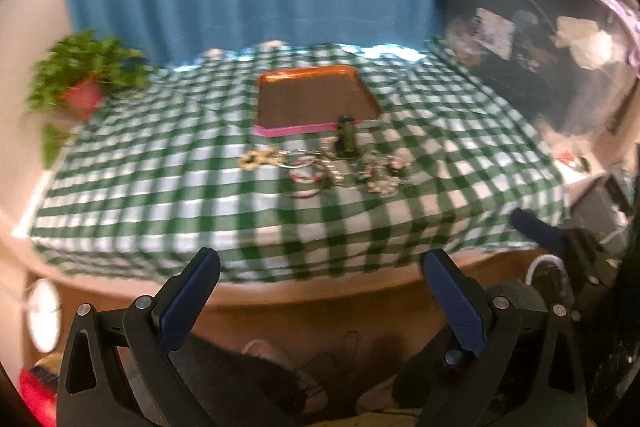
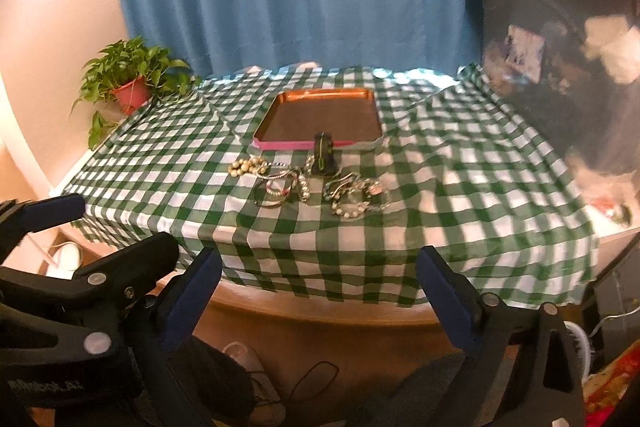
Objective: Organize jewelry
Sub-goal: 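Grasp the black smartwatch with the right gripper while the left gripper grasps a gold chain bracelet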
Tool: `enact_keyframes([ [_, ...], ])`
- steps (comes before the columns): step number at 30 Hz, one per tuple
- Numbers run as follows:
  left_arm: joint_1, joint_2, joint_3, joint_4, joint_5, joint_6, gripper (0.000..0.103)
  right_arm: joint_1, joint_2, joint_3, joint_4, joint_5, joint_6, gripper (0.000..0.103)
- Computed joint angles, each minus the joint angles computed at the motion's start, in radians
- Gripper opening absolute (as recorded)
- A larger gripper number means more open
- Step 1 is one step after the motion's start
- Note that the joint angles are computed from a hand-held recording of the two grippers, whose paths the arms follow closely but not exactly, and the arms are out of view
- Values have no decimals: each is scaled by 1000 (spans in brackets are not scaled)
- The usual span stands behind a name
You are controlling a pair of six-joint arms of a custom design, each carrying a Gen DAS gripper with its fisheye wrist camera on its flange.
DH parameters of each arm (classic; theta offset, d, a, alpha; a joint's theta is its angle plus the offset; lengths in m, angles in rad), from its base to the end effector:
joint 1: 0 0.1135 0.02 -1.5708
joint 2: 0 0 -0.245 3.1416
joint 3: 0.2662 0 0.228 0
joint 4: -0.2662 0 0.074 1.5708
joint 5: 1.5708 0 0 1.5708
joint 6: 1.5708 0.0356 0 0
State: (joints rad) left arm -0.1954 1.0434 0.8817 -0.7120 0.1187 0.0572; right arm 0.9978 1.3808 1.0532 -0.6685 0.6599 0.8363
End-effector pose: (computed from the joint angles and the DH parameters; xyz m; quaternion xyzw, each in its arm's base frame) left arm 0.1891 -0.0417 0.2652 0.1383 0.9282 -0.0792 0.3363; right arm 0.1576 0.2040 0.2544 0.0183 0.9117 0.0239 0.4097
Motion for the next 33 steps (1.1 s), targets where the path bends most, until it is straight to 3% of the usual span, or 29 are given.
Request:
enact_keyframes([
  [4, 92, 208, -11, 112, 146, -21, 101, -90, 1, -108, 159, -84, -98, 92],
  [5, 102, 251, -10, 137, 152, -22, 101, -116, 6, -128, 196, -104, -133, 89],
  [7, 108, 342, -6, 215, 135, -22, 101, -173, 26, -156, 260, -149, -192, 66],
  [12, 172, 577, 87, 355, 176, 41, 98, -363, 118, -168, 399, -298, -292, 58],
  [20, 181, 972, 460, 317, 253, 50, 57, -529, 334, -17, 502, -428, -403, 58],
  [27, 181, 1167, 704, 253, 298, -5, 46, -563, 531, 206, 518, -474, -470, 59],
  [29, 192, 1232, 781, 194, 354, -19, 27, -563, 584, 276, 496, -476, -476, 59],
  [31, 208, 1253, 792, 200, 418, -19, 17, -564, 631, 339, 480, -487, -478, 59],
  [33, 207, 1245, 775, 229, 415, -20, 13, -559, 675, 398, 463, -467, -494, 60],
])
